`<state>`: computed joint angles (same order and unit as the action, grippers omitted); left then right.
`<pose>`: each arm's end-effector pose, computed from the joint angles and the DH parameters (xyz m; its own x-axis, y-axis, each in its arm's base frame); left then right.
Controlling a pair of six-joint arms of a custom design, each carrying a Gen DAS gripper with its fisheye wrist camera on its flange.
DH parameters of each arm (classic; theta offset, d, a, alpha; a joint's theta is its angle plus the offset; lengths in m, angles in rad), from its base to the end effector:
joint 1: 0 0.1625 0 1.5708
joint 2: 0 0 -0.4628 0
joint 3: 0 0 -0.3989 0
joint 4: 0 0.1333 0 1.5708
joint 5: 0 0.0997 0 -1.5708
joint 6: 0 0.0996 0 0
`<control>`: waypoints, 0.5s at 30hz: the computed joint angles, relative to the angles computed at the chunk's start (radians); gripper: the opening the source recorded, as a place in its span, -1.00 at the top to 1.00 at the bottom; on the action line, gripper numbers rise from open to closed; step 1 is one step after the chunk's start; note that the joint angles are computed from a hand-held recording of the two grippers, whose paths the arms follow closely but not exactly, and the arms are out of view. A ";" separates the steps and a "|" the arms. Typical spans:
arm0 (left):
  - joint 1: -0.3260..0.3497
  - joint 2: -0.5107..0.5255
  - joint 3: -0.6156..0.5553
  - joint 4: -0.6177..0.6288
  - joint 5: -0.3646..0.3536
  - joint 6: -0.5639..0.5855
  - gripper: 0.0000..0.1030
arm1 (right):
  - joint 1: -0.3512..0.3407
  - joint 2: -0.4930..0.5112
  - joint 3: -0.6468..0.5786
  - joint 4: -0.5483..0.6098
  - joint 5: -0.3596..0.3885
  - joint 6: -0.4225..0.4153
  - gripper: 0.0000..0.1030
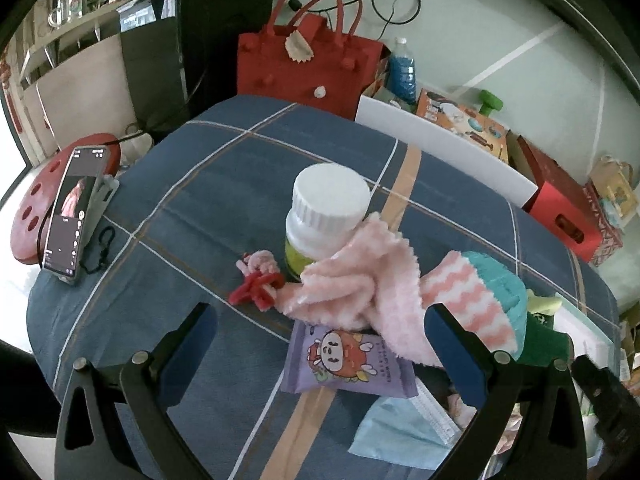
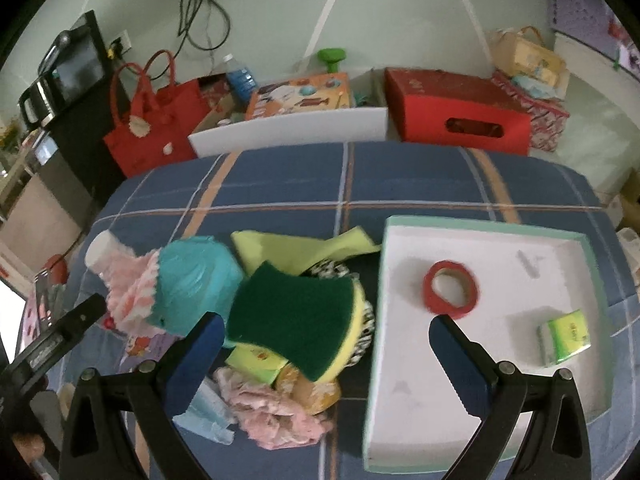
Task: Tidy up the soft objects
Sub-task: 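Grasp the green-yellow sponge with the right tool and lift it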
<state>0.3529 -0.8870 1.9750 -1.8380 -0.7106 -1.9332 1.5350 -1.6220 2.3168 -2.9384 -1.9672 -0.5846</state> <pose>-0.3951 -0.3680 0.0507 -0.7027 -0.5052 -0.5010 0.0491 0.6680 -0.7425 0.0798 -0.4211 0.3596 -0.7770 -0.2033 0.5957 -0.4806 0.8027 -0.3530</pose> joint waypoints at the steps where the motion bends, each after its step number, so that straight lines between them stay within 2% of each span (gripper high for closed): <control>1: 0.002 -0.001 0.004 -0.012 -0.004 0.002 -1.00 | -0.002 0.007 0.001 0.002 -0.004 0.003 -1.00; 11: 0.014 -0.002 0.021 -0.070 -0.030 0.004 -1.00 | -0.017 0.072 0.016 0.004 -0.023 0.001 -1.00; 15: 0.015 0.001 0.018 -0.064 -0.035 -0.008 -1.00 | -0.007 0.096 0.030 -0.044 -0.044 -0.025 -1.00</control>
